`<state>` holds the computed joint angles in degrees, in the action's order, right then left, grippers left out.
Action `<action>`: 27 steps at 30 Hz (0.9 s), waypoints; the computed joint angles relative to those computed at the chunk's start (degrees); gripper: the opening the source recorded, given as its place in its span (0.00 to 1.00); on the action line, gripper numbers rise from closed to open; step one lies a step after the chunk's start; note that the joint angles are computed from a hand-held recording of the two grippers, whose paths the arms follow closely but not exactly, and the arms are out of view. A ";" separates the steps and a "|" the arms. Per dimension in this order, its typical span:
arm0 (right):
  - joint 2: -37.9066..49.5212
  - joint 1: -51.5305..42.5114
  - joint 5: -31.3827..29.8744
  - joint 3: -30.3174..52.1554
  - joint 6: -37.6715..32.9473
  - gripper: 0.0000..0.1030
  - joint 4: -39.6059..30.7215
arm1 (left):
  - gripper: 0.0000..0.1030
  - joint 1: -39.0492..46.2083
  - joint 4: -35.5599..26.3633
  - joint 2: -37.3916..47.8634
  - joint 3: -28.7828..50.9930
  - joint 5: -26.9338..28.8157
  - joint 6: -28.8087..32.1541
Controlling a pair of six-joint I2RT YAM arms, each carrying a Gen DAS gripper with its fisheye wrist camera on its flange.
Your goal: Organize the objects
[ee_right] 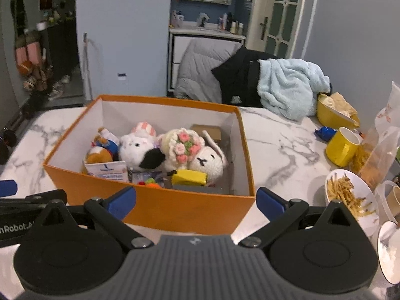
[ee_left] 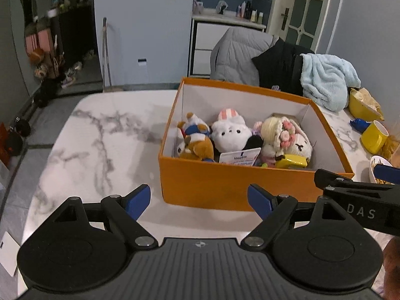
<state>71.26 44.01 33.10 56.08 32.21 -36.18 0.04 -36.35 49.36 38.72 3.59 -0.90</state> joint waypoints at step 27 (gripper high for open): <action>2.27 -0.23 -0.03 1.09 1.12 0.99 -2.04 | 0.97 -2.76 0.79 -1.59 -1.38 -1.67 -0.82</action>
<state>73.53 43.78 33.07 57.17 33.33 -38.23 -2.72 -35.56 47.78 37.34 1.92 -1.72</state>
